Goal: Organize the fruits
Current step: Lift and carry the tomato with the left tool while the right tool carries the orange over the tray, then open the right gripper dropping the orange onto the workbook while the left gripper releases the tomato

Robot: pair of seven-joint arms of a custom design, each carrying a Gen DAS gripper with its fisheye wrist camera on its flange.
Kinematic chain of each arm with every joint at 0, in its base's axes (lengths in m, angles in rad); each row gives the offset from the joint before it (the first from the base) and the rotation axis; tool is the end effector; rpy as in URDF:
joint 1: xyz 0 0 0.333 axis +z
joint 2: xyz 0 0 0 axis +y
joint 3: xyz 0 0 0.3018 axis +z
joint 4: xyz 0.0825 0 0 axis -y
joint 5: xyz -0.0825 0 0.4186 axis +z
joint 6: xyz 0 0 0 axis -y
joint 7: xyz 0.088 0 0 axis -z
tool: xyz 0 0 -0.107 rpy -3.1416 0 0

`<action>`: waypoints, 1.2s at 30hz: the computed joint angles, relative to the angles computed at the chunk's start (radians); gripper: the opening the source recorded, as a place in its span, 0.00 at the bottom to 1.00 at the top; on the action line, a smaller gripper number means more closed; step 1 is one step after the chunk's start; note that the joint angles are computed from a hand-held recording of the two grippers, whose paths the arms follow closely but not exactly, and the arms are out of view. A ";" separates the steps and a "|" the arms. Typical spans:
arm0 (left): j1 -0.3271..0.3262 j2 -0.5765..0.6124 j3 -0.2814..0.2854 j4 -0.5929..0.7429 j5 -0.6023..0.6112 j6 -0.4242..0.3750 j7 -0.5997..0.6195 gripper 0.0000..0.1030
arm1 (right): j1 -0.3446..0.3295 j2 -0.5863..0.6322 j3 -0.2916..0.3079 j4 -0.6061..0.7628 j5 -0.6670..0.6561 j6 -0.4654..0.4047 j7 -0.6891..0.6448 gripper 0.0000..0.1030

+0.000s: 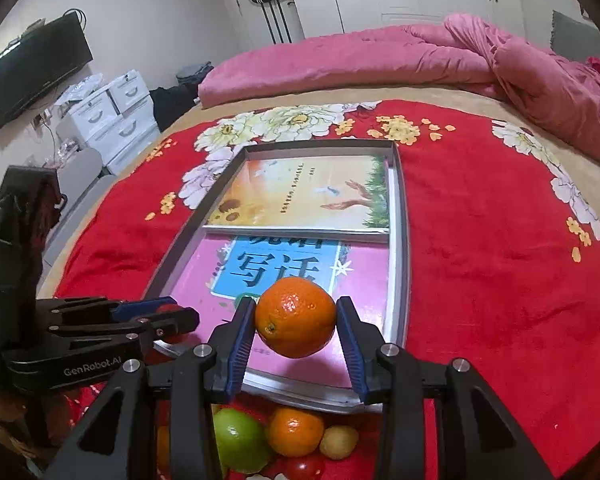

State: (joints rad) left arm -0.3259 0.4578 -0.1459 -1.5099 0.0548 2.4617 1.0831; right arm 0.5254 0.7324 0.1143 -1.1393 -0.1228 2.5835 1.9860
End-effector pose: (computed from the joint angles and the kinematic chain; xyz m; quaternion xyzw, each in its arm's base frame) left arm 0.6787 -0.3266 0.4320 -0.6897 0.6806 -0.2377 0.0673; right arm 0.6780 0.4675 0.4359 -0.7386 0.5757 -0.1068 0.3341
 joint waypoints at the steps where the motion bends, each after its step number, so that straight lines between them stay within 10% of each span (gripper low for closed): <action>1: -0.004 0.005 0.003 0.006 0.008 -0.004 -0.001 0.30 | -0.002 0.000 0.001 -0.004 0.003 0.001 0.003 0.40; 36: -0.014 0.010 0.008 -0.020 0.031 0.020 -0.012 0.30 | 0.031 0.012 -0.042 -0.006 -0.087 -0.068 0.067 0.40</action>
State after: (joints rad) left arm -0.3398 0.4675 -0.1376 -1.5295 0.0859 2.4820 1.0709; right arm 0.5561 0.7439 0.0727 -1.1457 -0.2099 2.5159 2.0528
